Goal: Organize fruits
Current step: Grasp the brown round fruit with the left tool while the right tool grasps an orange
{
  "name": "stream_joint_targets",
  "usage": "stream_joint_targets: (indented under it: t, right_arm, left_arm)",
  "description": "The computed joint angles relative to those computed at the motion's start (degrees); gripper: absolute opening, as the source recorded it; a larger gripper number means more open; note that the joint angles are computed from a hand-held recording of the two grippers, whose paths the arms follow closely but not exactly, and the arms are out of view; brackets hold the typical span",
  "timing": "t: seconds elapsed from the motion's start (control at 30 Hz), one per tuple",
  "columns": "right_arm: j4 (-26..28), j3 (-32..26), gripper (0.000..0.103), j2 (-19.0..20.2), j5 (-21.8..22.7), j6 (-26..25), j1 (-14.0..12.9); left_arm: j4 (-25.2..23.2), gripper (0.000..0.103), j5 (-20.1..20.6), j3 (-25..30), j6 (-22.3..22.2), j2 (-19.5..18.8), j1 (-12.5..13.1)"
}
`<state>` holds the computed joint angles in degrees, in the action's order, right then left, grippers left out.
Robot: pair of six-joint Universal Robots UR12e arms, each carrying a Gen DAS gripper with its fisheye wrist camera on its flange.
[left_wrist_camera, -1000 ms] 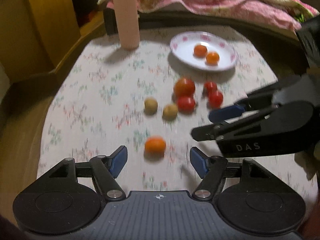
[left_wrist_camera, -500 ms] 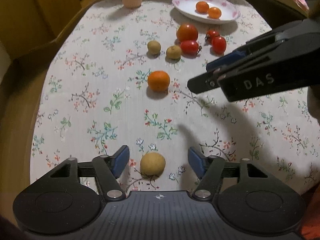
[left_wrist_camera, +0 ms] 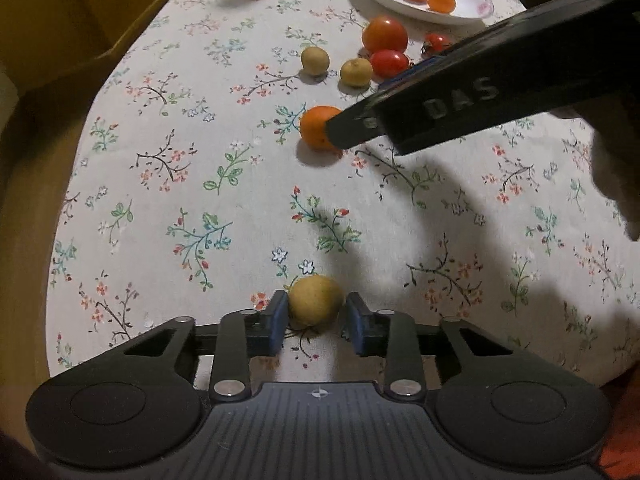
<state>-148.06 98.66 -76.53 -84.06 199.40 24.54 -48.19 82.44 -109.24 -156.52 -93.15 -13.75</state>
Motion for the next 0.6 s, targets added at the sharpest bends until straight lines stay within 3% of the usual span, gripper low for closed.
stream_joint_targets:
  t: [0.43,0.6]
  right_arm:
    - [2.4,-3.2,0.048,3.9,-0.3,-5.9,0.4]
    - [1.6,-2.6,0.029,3.8,0.4,-5.5,0.0]
  left_arm:
    - [-0.1,0.04,-0.7,0.1,0.8,-0.5,0.2]
    - [0.3,0.038,-0.8,0.1,0.3,-0.6,0.1]
